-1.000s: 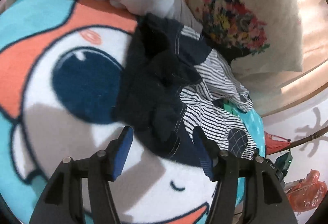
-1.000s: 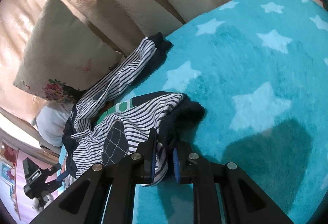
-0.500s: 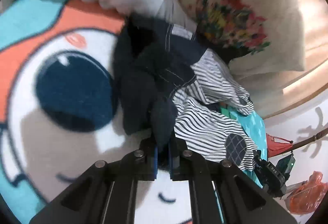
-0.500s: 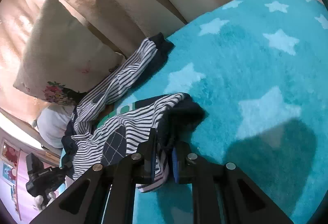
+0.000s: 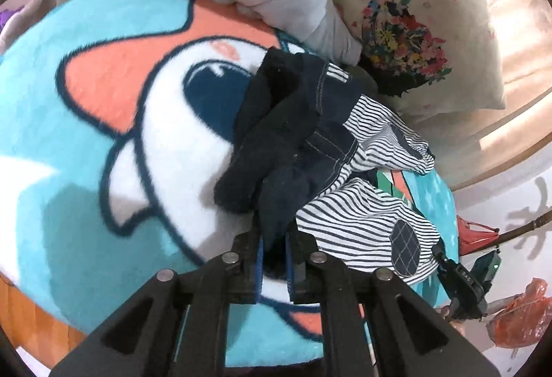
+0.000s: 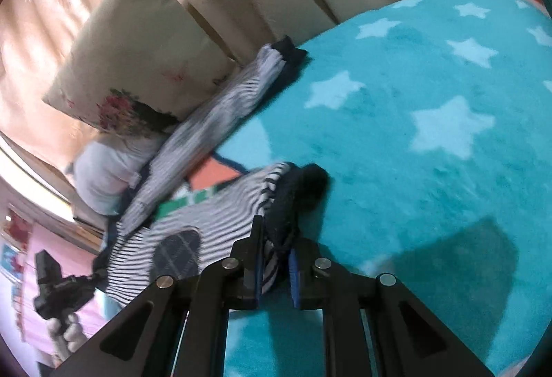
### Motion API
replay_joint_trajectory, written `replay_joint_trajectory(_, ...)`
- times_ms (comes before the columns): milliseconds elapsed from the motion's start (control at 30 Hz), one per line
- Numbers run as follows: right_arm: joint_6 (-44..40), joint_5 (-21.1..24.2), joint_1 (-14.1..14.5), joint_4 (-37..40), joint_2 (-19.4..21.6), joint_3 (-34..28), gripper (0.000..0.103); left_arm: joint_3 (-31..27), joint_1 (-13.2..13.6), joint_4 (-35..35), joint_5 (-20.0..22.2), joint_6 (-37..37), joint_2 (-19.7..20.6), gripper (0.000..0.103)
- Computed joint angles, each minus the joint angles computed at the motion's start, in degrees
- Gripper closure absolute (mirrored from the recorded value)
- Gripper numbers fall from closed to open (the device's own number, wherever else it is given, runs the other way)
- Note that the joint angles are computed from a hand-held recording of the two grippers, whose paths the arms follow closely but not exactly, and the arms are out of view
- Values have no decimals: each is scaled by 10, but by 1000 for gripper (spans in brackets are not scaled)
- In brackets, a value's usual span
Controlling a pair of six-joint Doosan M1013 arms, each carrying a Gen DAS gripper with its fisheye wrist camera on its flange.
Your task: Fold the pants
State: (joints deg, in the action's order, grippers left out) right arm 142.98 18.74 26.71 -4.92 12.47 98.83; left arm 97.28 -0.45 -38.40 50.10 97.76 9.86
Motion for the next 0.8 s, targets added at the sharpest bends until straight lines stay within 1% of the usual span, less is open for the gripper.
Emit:
replay_joint_trajectory(33, -7, -7, -2, 16, -3, 6, 89, 5, 4, -10, -4, 9, -3, 93)
replay_joint_trajectory(67, -35, -15, -7, 53, -8, 14, 88, 11, 7, -16, -12, 20, -8, 93)
replay_joint_trajectory(100, -41, -14, -9, 64, -11, 17, 84, 15, 10, -20, -21, 30, -13, 89)
replay_joint_trajectory(133, -23, -13, -8, 46, -14, 18, 78, 20, 12, -21, -32, 38, -19, 81)
replay_joint_trajectory(200, 65, 2, -4, -54, -24, 18, 70, 29, 18, -17, -58, 37, -30, 71)
replay_joint_trajectory(267, 100, 16, -5, -103, -29, 13, 69, 35, 24, -7, -76, 30, -37, 70)
replay_joint_trajectory(333, 78, 41, -13, -98, -25, -7, 68, 39, 28, -2, -91, 25, -43, 70)
replay_joint_trajectory(400, 12, 65, -25, -52, -9, -37, 65, 42, 28, -5, -102, 28, -46, 69)
replay_joint_trajectory(467, -5, 99, -35, -49, 16, -81, 58, 41, 25, -9, -106, 33, -48, 65)
replay_joint_trajectory(500, -24, 108, -43, -30, 29, -99, 51, 40, 24, -10, -105, 35, -47, 62)
replay_joint_trajectory(533, -58, 115, -53, 13, 43, -118, 50, 39, 21, -14, -103, 43, -46, 61)
replay_joint_trajectory(567, -77, 122, -64, 50, 60, -139, 50, 38, 19, -15, -102, 47, -46, 61)
replay_joint_trajectory(600, -87, 129, -70, 73, 74, -157, 50, 37, 16, -13, -101, 49, -46, 61)
replay_joint_trajectory(633, -101, 145, -76, 94, 92, -180, 50, 35, 13, -8, -100, 49, -46, 61)
replay_joint_trajectory(700, -81, 184, -84, 99, 125, -222, 50, 33, 8, -8, -100, 53, -45, 61)
replay_joint_trajectory(767, -79, 204, -88, 112, 149, -250, 50, 30, 5, -9, -96, 55, -44, 59)
replay_joint_trajectory(800, -70, 206, -89, 117, 157, -257, 54, 28, 4, -9, -95, 56, -43, 58)
